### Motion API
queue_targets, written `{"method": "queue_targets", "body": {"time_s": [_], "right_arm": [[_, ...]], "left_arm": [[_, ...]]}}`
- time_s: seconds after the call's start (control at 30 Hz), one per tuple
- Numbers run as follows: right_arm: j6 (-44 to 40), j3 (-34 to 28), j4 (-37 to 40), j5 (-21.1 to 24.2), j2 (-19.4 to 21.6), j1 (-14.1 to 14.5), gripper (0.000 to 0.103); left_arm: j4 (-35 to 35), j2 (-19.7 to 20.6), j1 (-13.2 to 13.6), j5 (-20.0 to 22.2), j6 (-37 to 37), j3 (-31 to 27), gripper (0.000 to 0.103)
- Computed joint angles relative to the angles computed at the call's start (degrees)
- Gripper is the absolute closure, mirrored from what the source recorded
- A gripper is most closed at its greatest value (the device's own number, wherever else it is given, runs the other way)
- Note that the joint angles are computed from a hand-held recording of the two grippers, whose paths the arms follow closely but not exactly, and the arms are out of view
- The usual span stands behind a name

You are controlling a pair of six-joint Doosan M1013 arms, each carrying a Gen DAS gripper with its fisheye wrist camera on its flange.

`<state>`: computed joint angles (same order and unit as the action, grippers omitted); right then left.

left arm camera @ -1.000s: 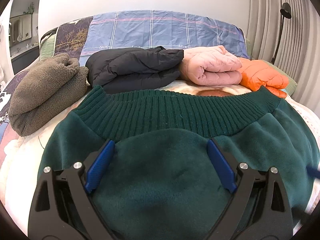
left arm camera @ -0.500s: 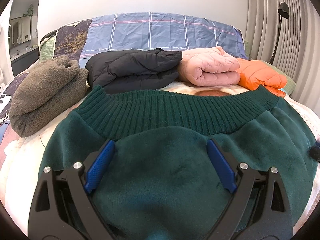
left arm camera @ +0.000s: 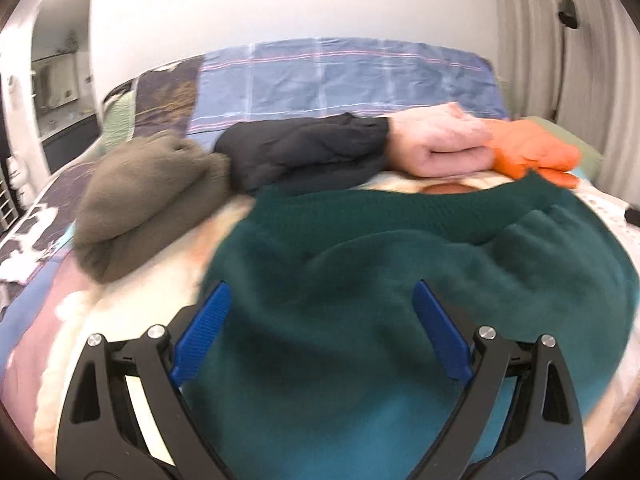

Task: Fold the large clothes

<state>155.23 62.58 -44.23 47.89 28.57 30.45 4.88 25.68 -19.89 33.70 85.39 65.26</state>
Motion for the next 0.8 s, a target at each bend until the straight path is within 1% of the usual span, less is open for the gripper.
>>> {"method": "queue_targets", "body": {"time_s": [0.07, 0.1, 0.13, 0.17, 0.2, 0.23, 0.27, 0.3, 0.33, 0.37, 0.4, 0.47, 0.5, 0.6, 0.63, 0.67, 0.7, 0.73, 0.77, 0.8], "right_arm": [[-3.9, -3.34, 1.62, -2.67, 2.02, 0.12, 0.013], [-6.08, -5.03, 2.22, -3.38, 3.12, 0.19, 0.013], [-8.15, -6.47, 3.09, -4.02, 4.1, 0.28, 0.013], [-12.5, -9.18, 6.96, -4.41, 5.99, 0.08, 0.013], [-16.68, -11.5, 11.69, -3.28, 7.44, -0.49, 0.012], [-21.25, -15.85, 18.27, 0.86, 10.05, -1.1, 0.012], [-22.83, -19.96, 21.89, 6.85, 13.47, -1.69, 0.01], [-23.76, -22.47, 22.51, 9.84, 15.59, -1.82, 0.007], [-24.8, -23.07, 20.14, 9.82, 16.24, -1.43, 0.007], [-24.08, -23.54, 17.42, 11.02, 16.45, -0.8, 0.007], [-23.74, -23.42, 17.71, 11.26, 16.2, -0.77, 0.007], [-24.1, -22.06, 18.46, 9.88, 15.57, -0.99, 0.007], [-24.35, -22.01, 18.63, 9.88, 15.52, -1.0, 0.007], [-25.06, -23.36, 18.4, 11.29, 16.2, -0.95, 0.007], [-24.99, -23.25, 18.48, 11.17, 16.14, -1.0, 0.007], [-25.11, -23.11, 18.62, 11.17, 16.05, -1.01, 0.007], [-25.17, -23.54, 18.55, 11.53, 16.28, -0.95, 0.007], [-25.08, -23.88, 18.55, 11.75, 16.45, -0.87, 0.007], [-25.22, -24.72, 18.72, 12.43, 16.75, -0.87, 0.007], [-24.99, -25.54, 18.58, 13.44, 17.0, -0.77, 0.008]], "left_arm": [[-5.54, -0.08, 1.19, 0.91, 2.29, 0.28, 0.009], [-10.39, 0.24, 2.05, 2.05, 4.25, 0.2, 0.009], [-12.92, 0.46, 2.47, 2.26, 5.44, 0.41, 0.008], [-13.32, 0.64, 2.54, 1.93, 5.92, 0.7, 0.008], [-12.54, 0.72, 2.36, 1.57, 6.0, 0.87, 0.007], [-10.51, 0.68, 1.94, 0.99, 5.7, 1.14, 0.007], [-9.35, 0.74, 1.7, 1.1, 5.13, 1.05, 0.007], [-9.15, 0.73, 1.62, 0.97, 5.16, 1.12, 0.006], [-11.2, 0.71, 1.85, 0.52, 6.7, 1.32, 0.006], [-11.35, 0.72, 1.87, 0.37, 6.61, 1.39, 0.006], [-12.83, 0.74, 2.1, 0.43, 7.59, 1.38, 0.006], [-17.33, 0.38, 2.71, -0.78, 10.41, 2.15, 0.006], [-19.65, 0.27, 3.03, -1.03, 11.55, 2.34, 0.006], [-32.36, -0.74, 5.1, -1.1, 19.36, 3.68, 0.006], [-35.09, -1.21, 5.71, -1.07, 20.1, 4.19, 0.007], [-34.83, -1.67, 6.16, -0.34, 18.5, 4.34, 0.009], [-31.57, -2.22, 6.21, -0.88, 15.65, 4.99, 0.01], [-25.3, -2.41, 5.86, -0.82, 11.01, 4.99, 0.011], [-20.61, -2.29, 5.78, 0.23, 8.77, 4.97, 0.011], [-18.91, -2.11, 5.97, 1.27, 8.21, 5.19, 0.011]]}}
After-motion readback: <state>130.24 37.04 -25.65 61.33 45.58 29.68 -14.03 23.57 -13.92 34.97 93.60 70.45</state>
